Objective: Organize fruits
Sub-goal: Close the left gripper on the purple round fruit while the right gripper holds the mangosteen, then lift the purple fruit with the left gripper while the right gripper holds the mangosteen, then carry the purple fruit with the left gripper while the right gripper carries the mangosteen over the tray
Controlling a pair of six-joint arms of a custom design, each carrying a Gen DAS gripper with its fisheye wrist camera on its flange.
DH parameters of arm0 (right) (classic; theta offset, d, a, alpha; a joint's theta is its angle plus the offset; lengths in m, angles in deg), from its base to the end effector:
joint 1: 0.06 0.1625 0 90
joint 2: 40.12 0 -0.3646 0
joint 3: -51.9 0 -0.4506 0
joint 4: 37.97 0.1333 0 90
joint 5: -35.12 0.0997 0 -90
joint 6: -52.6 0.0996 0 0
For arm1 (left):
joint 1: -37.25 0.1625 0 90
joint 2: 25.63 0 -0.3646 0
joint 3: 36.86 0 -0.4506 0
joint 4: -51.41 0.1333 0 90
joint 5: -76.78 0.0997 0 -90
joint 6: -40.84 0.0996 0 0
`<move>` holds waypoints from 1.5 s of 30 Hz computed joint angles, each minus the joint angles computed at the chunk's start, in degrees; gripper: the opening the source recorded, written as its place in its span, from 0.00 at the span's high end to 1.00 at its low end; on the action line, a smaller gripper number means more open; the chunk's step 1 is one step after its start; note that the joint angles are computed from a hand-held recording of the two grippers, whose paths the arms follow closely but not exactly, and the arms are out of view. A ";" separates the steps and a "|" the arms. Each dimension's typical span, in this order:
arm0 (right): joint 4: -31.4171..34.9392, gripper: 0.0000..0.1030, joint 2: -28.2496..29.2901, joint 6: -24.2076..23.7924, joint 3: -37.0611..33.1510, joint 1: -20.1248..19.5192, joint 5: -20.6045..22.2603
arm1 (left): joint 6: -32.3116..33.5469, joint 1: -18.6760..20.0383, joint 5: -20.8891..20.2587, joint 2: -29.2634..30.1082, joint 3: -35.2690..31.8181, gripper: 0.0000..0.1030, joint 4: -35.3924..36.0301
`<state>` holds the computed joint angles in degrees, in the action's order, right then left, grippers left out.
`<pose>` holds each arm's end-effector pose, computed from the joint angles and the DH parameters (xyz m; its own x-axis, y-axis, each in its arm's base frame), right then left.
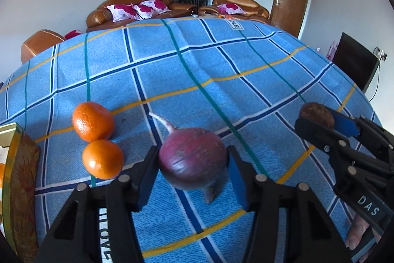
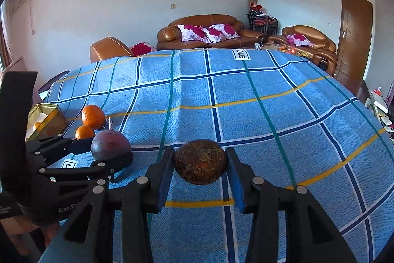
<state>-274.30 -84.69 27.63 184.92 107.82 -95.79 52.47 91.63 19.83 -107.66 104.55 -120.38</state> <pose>0.1841 -0.3490 0.0124 -0.7375 0.0546 0.6732 -0.5235 0.5836 -0.6208 -0.0828 -0.4377 0.0966 -0.6774 0.4641 -0.5707 0.6891 0.6717 -0.2718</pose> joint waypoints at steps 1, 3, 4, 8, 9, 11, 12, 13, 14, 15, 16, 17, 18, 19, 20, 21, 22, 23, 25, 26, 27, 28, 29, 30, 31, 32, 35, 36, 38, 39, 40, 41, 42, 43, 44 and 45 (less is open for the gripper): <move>-0.53 0.58 0.24 -0.39 -0.11 0.16 -0.11 | -0.08 0.09 -0.26 -0.19 0.10 0.46 -0.04; -1.49 0.58 0.51 -1.10 -0.05 0.27 0.22 | -0.09 -0.06 -0.08 -0.45 0.51 0.46 -1.04; -2.09 0.58 0.69 -1.43 -0.09 0.44 0.21 | 0.14 -0.13 -0.19 -0.68 0.85 0.46 -1.86; -3.44 0.58 1.06 -2.33 0.05 0.65 0.70 | 1.50 -1.13 1.02 -1.39 2.37 0.46 -5.28; -3.78 0.58 1.18 -2.65 0.05 0.72 0.83 | 1.92 -1.40 1.29 -1.53 2.73 0.46 -6.15; -4.11 0.58 1.32 -3.16 -0.01 0.80 1.00 | 2.76 -1.83 1.71 -1.78 3.39 0.46 -7.86; -4.25 0.58 1.41 -3.35 -0.07 0.88 1.01 | 3.10 -2.10 2.08 -1.80 3.72 0.46 -8.83; -4.37 0.58 1.41 -3.59 -0.02 0.97 1.29 | 3.41 -2.25 2.18 -2.07 3.93 0.46 -9.25; -4.72 0.58 1.51 -3.86 0.01 1.06 1.46 | 3.75 -2.35 2.13 -2.19 4.18 0.46 -9.93; -5.22 0.58 1.73 -4.18 -0.05 1.12 1.54 | 3.99 -2.50 2.29 -2.20 4.39 0.46 -10.71; -5.70 0.58 1.83 -4.48 0.01 1.15 1.80 | 4.23 -2.73 2.65 -2.20 4.59 0.46 -11.49; -6.18 0.58 1.87 -4.78 0.17 1.11 2.33 | 4.62 -3.03 2.91 -2.25 4.92 0.46 -12.44; -6.68 0.58 1.97 -5.05 0.28 1.15 2.63 | 5.12 -3.27 3.01 -2.32 5.25 0.46 -13.41; -7.28 0.58 2.11 -5.37 0.36 1.17 2.92 | 5.58 -3.56 3.18 -2.34 5.58 0.46 -14.36; -7.62 0.58 2.15 -5.61 0.47 1.15 3.28 | 6.04 -3.89 3.45 -2.31 5.89 0.46 -15.29; -7.91 0.58 2.19 -5.85 0.56 1.17 3.60 | 6.52 -4.22 3.71 -2.31 6.20 0.46 -16.17; -8.21 0.58 2.30 -6.06 0.55 1.24 3.69 | 6.97 -4.54 3.98 -2.30 6.52 0.46 -17.15; -8.57 0.58 2.42 -6.30 0.55 1.30 3.81 | 7.34 -4.88 4.30 -2.23 6.84 0.46 -18.15; -8.90 0.58 2.44 -6.74 0.69 1.26 4.54 | 8.15 -5.43 4.79 -2.10 7.35 0.46 -19.94; -9.17 0.58 2.58 -7.02 0.61 1.35 4.72 | 8.45 -5.66 4.97 -2.20 7.64 0.46 -20.71; -9.46 0.58 2.72 -7.32 0.55 1.43 4.81 | 8.77 -5.89 5.21 -2.23 7.90 0.46 -21.57; -9.71 0.58 2.84 -7.55 0.53 1.52 4.88 | 9.01 -6.12 5.40 -2.13 8.10 0.46 -22.34; -9.92 0.58 2.94 -7.75 0.51 1.58 4.96 | 9.27 -6.27 5.48 -2.20 8.31 0.46 -22.98; -10.07 0.58 2.98 -7.88 0.50 1.61 5.02 | 9.51 -6.40 5.55 -2.24 8.50 0.46 -23.65; -10.19 0.58 3.00 -7.98 0.52 1.59 5.11 | 9.70 -6.52 5.64 -2.25 8.67 0.46 -24.33; -10.30 0.58 3.02 -8.03 0.54 1.57 5.19 | 9.85 -6.58 5.66 -2.35 8.81 0.46 -24.83; -11.04 0.58 3.09 -8.38 0.84 1.55 5.88 | 10.18 -6.82 5.79 -2.53 9.25 0.46 -26.28; -11.47 0.58 3.19 -8.71 0.94 1.55 6.29 | 10.34 -6.94 5.85 -2.66 9.47 0.46 -26.81; -12.21 0.58 3.45 -9.40 1.01 1.61 6.82 | 10.71 -7.18 5.98 -2.63 9.74 0.46 -27.61; -12.52 0.58 3.62 -9.69 0.95 1.71 6.84 | 10.91 -7.36 6.19 -2.56 9.89 0.46 -28.21; -12.81 0.58 3.77 -9.92 0.87 1.78 6.81 | 11.15 -7.52 6.31 -2.49 10.04 0.46 -28.83; -13.06 0.58 3.87 -10.07 0.85 1.81 6.86 | 11.36 -7.69 6.42 -2.43 10.18 0.46 -29.34; -13.29 0.58 3.90 -10.15 0.92 1.81 6.99 | 11.60 -7.85 6.51 -2.45 10.36 0.46 -29.80; -13.54 0.58 3.88 -10.27 0.99 1.75 7.21 | 11.86 -7.94 6.58 -2.30 10.45 0.46 -30.43; -13.82 0.58 3.92 -10.39 1.03 1.73 7.39 | 12.00 -8.13 6.74 -2.20 10.59 0.46 -30.93; -13.94 0.58 3.96 -10.50 1.02 1.73 7.56 | 12.16 -8.24 6.78 -2.23 10.72 0.46 -31.20</move>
